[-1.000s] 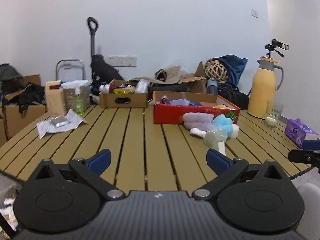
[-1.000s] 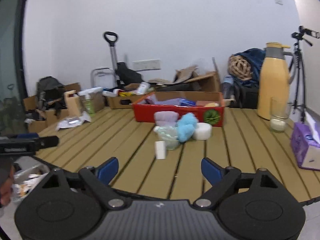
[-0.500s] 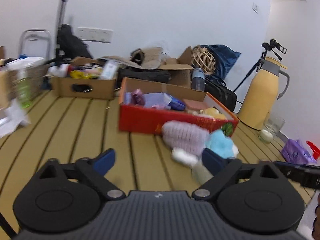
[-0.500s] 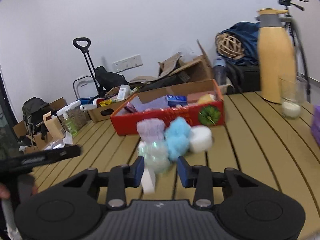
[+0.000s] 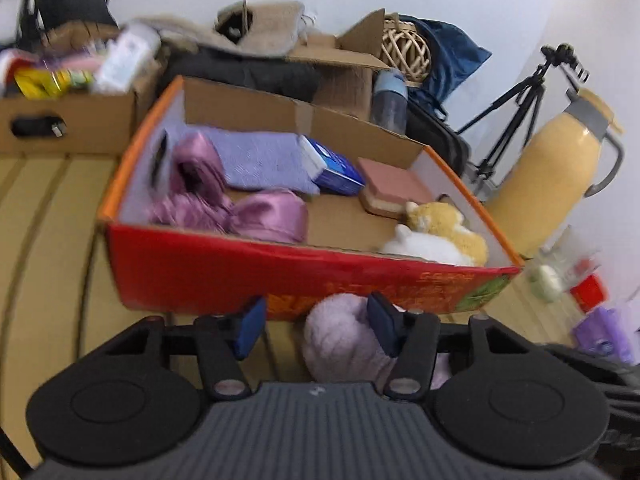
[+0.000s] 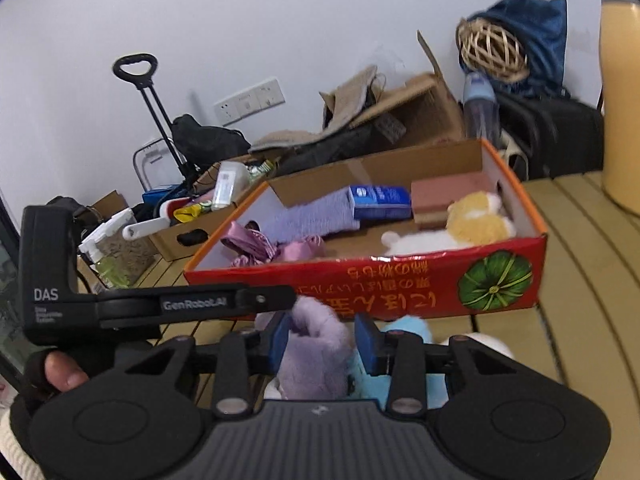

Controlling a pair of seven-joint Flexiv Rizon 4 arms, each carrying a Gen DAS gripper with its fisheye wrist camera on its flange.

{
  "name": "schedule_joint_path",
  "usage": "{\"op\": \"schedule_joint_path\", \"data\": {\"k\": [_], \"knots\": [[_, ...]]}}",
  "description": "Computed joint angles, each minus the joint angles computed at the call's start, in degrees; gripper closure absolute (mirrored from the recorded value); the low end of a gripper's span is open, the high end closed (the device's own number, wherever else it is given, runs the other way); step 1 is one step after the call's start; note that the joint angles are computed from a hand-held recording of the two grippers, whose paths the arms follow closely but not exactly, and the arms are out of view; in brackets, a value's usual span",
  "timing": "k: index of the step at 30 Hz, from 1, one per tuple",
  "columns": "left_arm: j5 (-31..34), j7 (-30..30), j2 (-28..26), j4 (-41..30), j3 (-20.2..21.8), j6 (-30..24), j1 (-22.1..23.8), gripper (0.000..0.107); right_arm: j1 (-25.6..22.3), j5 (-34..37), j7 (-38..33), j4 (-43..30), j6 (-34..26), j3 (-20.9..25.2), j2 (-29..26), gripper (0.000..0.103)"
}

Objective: Organize soft objects
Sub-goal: 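Close both tools on the lavender fuzzy sock and lift it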

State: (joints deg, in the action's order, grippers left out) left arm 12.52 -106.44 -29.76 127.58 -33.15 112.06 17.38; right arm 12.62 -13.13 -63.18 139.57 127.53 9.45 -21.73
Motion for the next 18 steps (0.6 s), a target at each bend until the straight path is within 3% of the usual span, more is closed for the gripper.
{"op": "schedule_joint_path", "data": {"k": [3, 5, 7, 8, 10, 15, 18], "knots": [[4.15, 0.55, -3.48, 0.06, -5.51, 1.41, 5.65, 0.081, 1.74, 1.89, -0.42, -0.77, -0.47, -0.54, -1.43, 0.066], [5.01, 0.49, -4.06, 0.56, -7.70, 1.45, 7.85, 0.090, 2.24, 2.44, -0.77, -1.05, -0.81, -0.63, -2.09, 0.067], [5.27, 0.29, -3.46, 1.62, -6.98, 3.39, 7.40, 0.092, 4.97, 5.27, -2.93, -1.40, -1.57, -2.22, -2.08, 0.075], [5.16, -0.13, -2.75, 2.30, -5.65, 4.74, 6.39, 0.093, 4.99, 5.71, -3.69, -1.57, -2.00, -1.94, -2.08, 0.087], [5.76, -1.27, -0.66, 3.93, -3.21, 7.22, 4.77, 0.094, 2.57, 2.36, -2.60, -1.27, -2.07, -0.49, -1.97, 0.094], [7.02, -8.69, 8.13, 10.88, 0.79, 15.71, 2.76, 0.095, 9.19, 9.27, -11.42, 1.96, -0.22, -2.38, 3.78, 0.096], [5.13, -11.06, 15.69, 16.82, 5.66, 20.13, -1.88, 0.095, 8.86, 9.88, -13.21, 4.87, 0.91, -0.60, 8.36, 0.096]]}}
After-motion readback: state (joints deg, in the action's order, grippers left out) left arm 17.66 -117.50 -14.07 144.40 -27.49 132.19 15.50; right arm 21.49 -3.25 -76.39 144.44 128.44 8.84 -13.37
